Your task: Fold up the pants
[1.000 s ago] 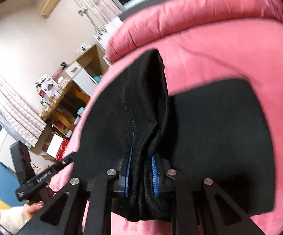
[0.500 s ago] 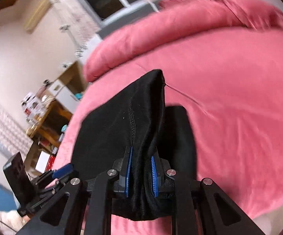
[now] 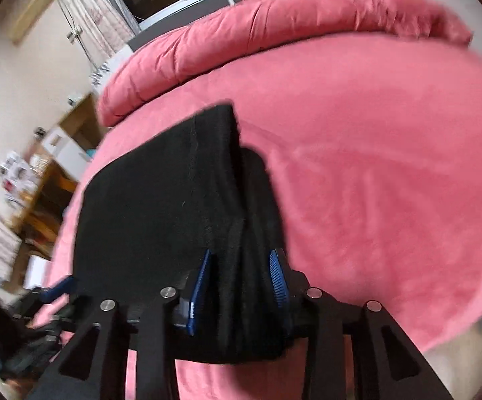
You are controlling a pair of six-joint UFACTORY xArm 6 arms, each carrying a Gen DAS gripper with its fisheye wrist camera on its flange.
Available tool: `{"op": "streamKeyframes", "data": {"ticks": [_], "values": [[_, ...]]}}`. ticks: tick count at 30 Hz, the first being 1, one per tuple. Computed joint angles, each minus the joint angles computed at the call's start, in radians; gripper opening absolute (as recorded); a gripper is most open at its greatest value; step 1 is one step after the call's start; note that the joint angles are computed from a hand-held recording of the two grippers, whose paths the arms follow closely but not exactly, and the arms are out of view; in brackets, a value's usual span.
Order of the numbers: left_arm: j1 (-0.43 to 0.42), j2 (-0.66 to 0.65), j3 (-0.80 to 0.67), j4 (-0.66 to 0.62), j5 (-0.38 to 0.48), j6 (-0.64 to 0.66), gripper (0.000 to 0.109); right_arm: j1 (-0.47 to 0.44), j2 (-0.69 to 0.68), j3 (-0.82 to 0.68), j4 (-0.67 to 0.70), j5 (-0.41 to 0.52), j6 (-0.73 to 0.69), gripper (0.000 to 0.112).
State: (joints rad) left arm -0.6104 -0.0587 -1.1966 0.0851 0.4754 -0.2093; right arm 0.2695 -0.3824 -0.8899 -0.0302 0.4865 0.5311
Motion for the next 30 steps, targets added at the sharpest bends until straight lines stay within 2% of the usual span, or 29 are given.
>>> {"op": "streamKeyframes", "data": {"ticks": [2,4,5,8,9,12,14,15,17,18,19,21,23,27,29,30], "values": [[0.021,0.021,-0.052,-0.001,0.007,-0.020,0.042,-0.002,-0.006,-0.019,0.015,-0.059,-0.027,0.038],[0.039,0.076,-0.137,-0.017,0.038,-0.030,0.042,0.010,0.039,-0.083,0.085,-0.071,-0.120,0.038],[0.046,0.110,-0.186,-0.032,0.062,-0.026,0.042,0.016,0.076,-0.128,0.122,-0.060,-0.180,0.038],[0.057,0.244,-0.374,-0.055,0.158,0.003,0.041,0.030,0.207,-0.276,0.093,0.016,-0.234,0.037],[0.056,0.307,-0.464,-0.038,0.208,0.013,0.042,0.032,0.258,-0.328,0.123,0.041,-0.282,0.036],[0.052,0.412,-0.607,0.003,0.275,0.028,0.042,0.032,0.345,-0.406,0.149,0.085,-0.325,0.033],[0.058,0.474,-0.679,0.044,0.309,0.000,0.042,0.025,0.380,-0.428,0.117,0.105,-0.298,0.033],[0.065,0.506,-0.715,0.053,0.332,-0.010,0.043,0.016,0.402,-0.441,0.098,0.123,-0.281,0.028],[0.085,0.566,-0.785,0.013,0.382,-0.018,0.043,-0.002,0.428,-0.436,0.090,0.120,-0.257,0.011],[0.095,0.582,-0.795,-0.021,0.380,-0.021,0.043,-0.003,0.447,-0.443,0.087,0.110,-0.234,0.002],[0.102,0.594,-0.798,-0.036,0.364,-0.024,0.043,-0.011,0.453,-0.430,0.117,0.082,-0.237,0.000],[0.097,0.611,-0.816,0.000,0.362,-0.026,0.043,-0.020,0.460,-0.408,0.125,0.028,-0.233,0.000],[0.085,0.613,-0.816,0.053,0.355,-0.046,0.043,-0.014,0.468,-0.402,0.063,-0.004,-0.200,0.000],[0.082,0.502,-0.649,0.068,0.251,-0.068,0.043,0.000,0.431,-0.350,-0.043,-0.060,-0.143,0.000],[0.077,0.402,-0.527,0.066,0.203,-0.100,0.043,-0.001,0.392,-0.315,0.027,-0.083,-0.176,0.000],[0.076,0.368,-0.486,0.056,0.184,-0.105,0.043,-0.001,0.358,-0.286,0.089,-0.093,-0.208,0.006]]}}
